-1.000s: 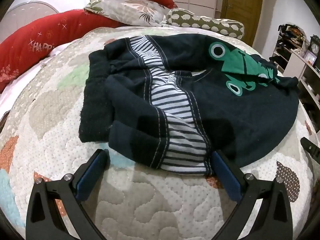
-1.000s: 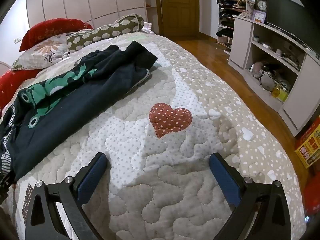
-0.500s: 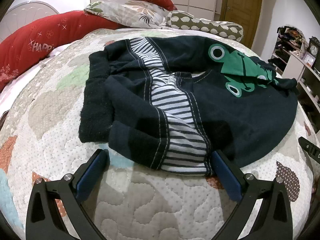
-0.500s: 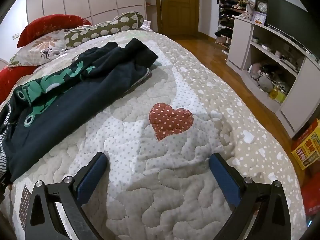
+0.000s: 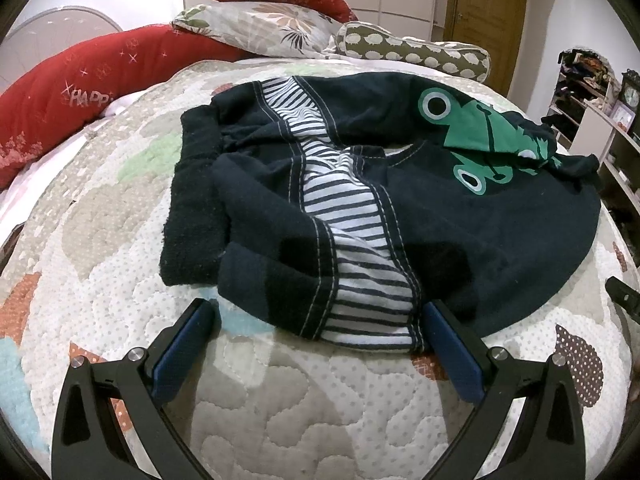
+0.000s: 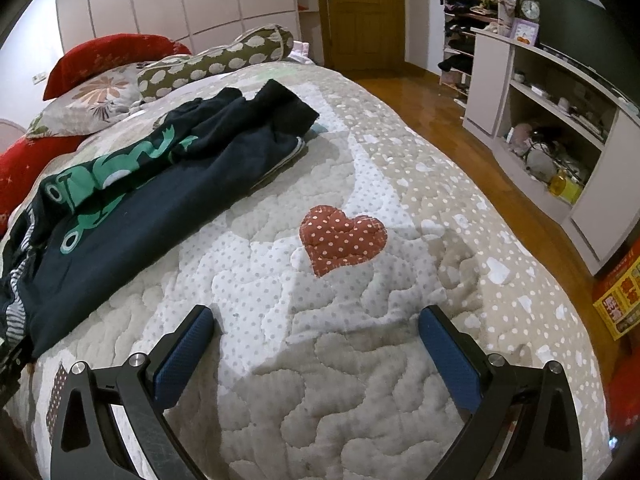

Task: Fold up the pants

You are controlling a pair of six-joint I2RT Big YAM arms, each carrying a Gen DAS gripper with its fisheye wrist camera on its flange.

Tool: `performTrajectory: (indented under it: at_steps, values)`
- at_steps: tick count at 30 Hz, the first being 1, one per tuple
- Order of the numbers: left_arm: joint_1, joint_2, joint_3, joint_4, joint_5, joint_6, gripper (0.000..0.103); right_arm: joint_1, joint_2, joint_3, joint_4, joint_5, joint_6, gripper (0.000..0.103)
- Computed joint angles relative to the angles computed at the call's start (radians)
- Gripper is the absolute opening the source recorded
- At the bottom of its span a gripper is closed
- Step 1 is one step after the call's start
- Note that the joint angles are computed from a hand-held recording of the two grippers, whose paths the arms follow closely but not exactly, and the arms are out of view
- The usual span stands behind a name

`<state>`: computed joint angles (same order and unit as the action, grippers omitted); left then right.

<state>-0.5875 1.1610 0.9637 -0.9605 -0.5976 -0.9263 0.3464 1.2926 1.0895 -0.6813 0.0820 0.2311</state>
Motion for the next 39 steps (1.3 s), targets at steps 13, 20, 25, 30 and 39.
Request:
performTrajectory:
  at_steps: [13,20,25,30,39]
  values:
    - [-0.001,0.008,0.043,-0.084,0.071,-0.009,0.103,-0.034,0.009,0.03,-0.085,-0.095,-0.115,0.103]
    - [-0.007,-0.151,-0.015,-0.051,0.167,-0.045,0.103,-0.028,0.012,0.035,-0.091,-0.081,-0.126,0.103]
    - [0.108,-0.231,-0.093,0.024,0.372,-0.092,0.103,-0.049,0.004,0.074,-0.124,-0.163,-0.075,0.087]
    - [0.182,-0.166,-0.055,0.095,0.465,-0.032,0.103,-0.05,0.099,0.174,-0.123,-0.314,0.03,0.083]
    - [0.246,-0.045,0.055,0.033,0.482,-0.032,0.01,-0.021,0.293,0.374,-0.121,-0.228,0.179,0.042]
